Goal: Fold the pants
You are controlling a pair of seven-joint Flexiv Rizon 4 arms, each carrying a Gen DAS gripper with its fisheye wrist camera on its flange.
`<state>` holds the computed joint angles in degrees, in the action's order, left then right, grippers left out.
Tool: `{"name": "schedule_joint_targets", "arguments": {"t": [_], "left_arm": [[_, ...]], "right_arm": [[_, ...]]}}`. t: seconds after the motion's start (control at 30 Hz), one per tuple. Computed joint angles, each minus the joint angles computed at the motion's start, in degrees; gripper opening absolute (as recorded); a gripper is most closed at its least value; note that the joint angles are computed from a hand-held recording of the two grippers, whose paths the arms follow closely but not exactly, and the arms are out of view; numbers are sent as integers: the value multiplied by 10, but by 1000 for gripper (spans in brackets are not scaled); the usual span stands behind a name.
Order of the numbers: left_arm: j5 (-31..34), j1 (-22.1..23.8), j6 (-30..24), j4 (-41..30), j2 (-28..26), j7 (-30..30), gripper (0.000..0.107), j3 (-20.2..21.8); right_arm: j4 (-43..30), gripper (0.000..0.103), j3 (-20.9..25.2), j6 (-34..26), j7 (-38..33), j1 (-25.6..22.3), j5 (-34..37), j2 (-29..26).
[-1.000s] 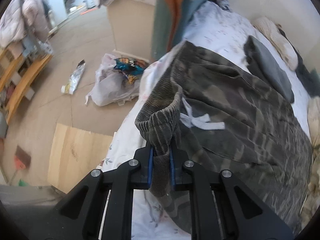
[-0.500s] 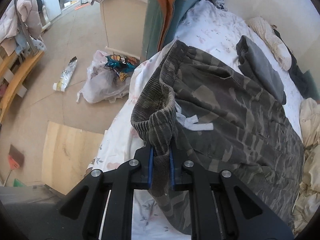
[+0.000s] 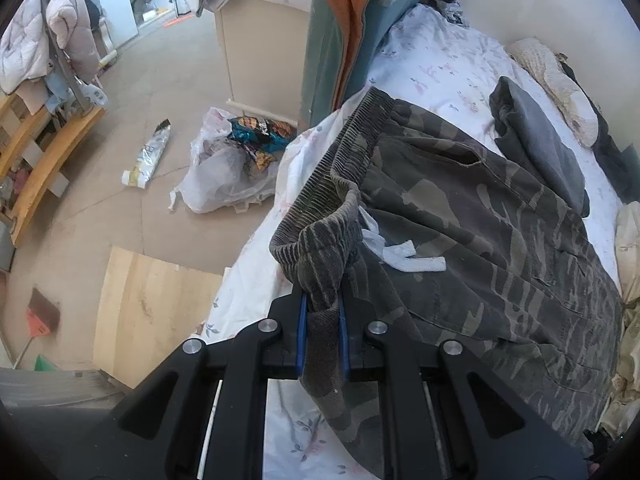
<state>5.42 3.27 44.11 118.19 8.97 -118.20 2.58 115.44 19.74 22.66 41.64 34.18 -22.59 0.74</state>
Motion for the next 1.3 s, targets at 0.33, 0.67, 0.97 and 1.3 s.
{"name": "schedule_joint_targets", "arguments": {"t": [0.33, 0.67, 0.97, 1.3], "left_arm": [[28, 7, -19, 0, 3, -9, 10, 1], [-80, 26, -84, -22, -20, 33, 10, 27], [-122, 35, -109, -138, -106, 114, 10, 18], [-40, 5, -161, -424, -335, 144, 10, 9]], "right_arm": [[36, 0, 7, -59, 15, -37, -61, 83], [-30, 0, -9, -34, -69, -66, -183, 81], [-178, 0, -78, -18, -269, -89, -164, -66], [-456, 0, -169, -56, -518, -78, -119, -316]]}}
